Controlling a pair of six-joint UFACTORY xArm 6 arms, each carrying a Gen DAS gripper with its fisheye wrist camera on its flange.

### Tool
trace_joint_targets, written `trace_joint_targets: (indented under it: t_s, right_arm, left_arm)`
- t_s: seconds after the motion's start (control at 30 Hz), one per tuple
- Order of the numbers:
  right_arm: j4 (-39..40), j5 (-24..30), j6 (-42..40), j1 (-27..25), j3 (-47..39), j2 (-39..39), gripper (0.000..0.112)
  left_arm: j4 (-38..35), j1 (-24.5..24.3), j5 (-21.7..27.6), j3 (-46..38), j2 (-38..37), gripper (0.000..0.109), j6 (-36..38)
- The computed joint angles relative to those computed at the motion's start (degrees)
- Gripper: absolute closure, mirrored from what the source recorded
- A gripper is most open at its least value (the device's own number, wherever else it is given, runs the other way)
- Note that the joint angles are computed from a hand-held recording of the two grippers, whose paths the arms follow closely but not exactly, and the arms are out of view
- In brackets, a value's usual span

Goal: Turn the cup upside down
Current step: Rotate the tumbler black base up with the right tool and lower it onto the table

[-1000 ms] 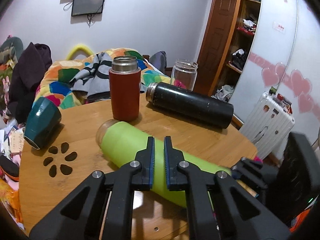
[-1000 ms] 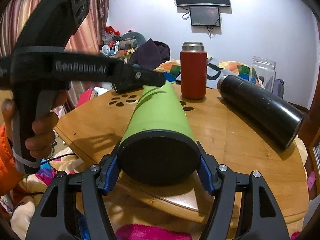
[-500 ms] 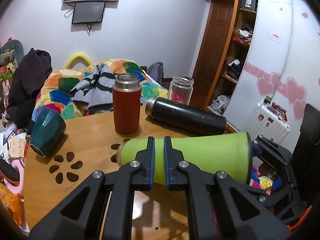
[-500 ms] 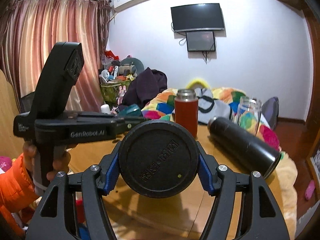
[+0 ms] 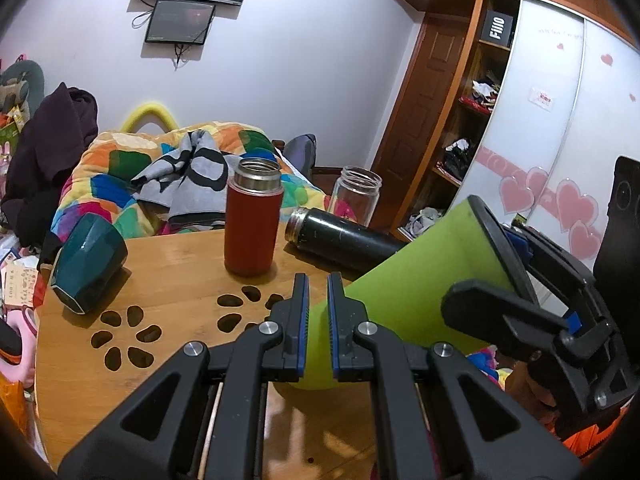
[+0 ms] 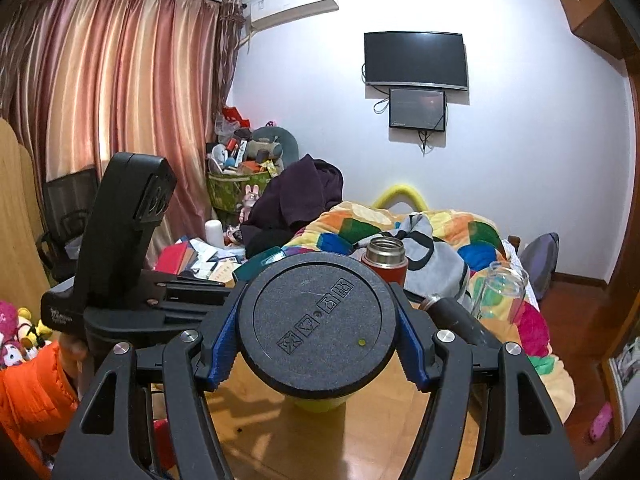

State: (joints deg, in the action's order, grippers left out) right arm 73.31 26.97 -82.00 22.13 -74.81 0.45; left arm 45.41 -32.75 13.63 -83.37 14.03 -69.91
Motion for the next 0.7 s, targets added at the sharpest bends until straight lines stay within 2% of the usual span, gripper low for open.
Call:
trace_joint_targets:
  t_s: [0.4, 0.6, 0.7]
  right_arm:
    - [-17.24, -1.61, 17.81, 3.07, -13.64, 11.38, 0.049]
    - [-20.91, -0.89, 23.29, 2.69, -16.29, 13.49, 0.049]
    - [-22.58, -0.03, 25.59, 2.32, -17.39, 14.15, 0.049]
  left_arm:
    - [6.38, 2.07, 3.37, 0.87, -1.31, 0.101, -7.20]
    - [9.64, 2.14, 5.43, 1.87, -2.19, 0.101, -10.00]
    - [11.58, 1.72, 7.19, 1.74, -2.41, 0.096, -11.36]
